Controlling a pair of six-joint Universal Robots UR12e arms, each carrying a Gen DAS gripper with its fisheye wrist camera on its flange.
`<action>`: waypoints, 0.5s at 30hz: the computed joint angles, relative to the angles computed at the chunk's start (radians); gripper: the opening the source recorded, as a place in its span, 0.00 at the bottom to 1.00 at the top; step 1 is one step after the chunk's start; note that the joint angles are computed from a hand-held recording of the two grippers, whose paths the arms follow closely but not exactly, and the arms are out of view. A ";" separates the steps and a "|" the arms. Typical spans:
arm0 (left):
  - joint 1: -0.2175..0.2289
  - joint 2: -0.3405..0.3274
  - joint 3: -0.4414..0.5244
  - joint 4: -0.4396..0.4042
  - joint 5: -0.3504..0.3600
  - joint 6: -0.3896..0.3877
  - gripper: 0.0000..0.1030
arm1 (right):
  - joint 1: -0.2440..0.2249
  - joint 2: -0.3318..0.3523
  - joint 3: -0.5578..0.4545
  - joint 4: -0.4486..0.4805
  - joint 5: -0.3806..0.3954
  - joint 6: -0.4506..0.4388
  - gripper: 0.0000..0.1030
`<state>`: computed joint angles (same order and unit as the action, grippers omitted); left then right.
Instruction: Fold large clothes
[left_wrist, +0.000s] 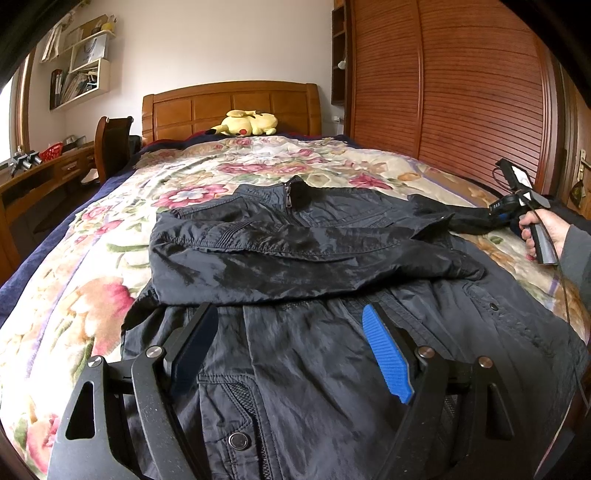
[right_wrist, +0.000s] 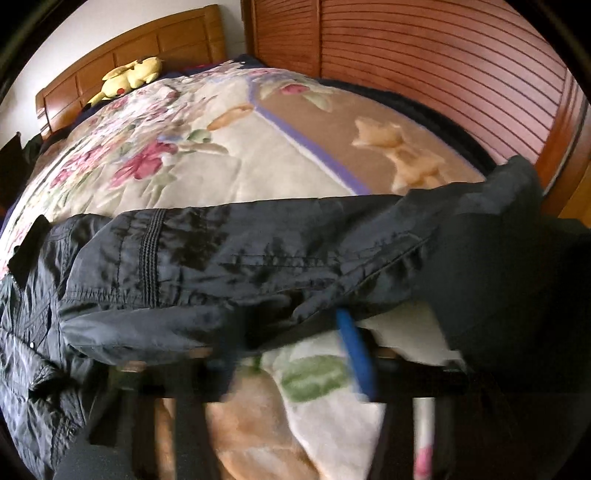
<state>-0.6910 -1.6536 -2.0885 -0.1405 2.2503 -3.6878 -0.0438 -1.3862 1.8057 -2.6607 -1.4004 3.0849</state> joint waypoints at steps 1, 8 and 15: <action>0.001 0.000 0.001 -0.001 -0.002 -0.002 0.79 | 0.003 0.004 -0.001 -0.004 0.003 -0.010 0.14; 0.002 0.000 0.000 -0.001 -0.006 -0.003 0.79 | 0.028 -0.011 0.024 -0.188 0.007 -0.106 0.03; 0.001 0.001 -0.001 0.003 -0.003 0.001 0.79 | 0.064 -0.062 0.049 -0.324 0.080 -0.175 0.03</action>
<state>-0.6898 -1.6523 -2.0900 -0.1371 2.2473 -3.6871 0.0197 -1.4480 1.8547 -2.9849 -1.3200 2.9096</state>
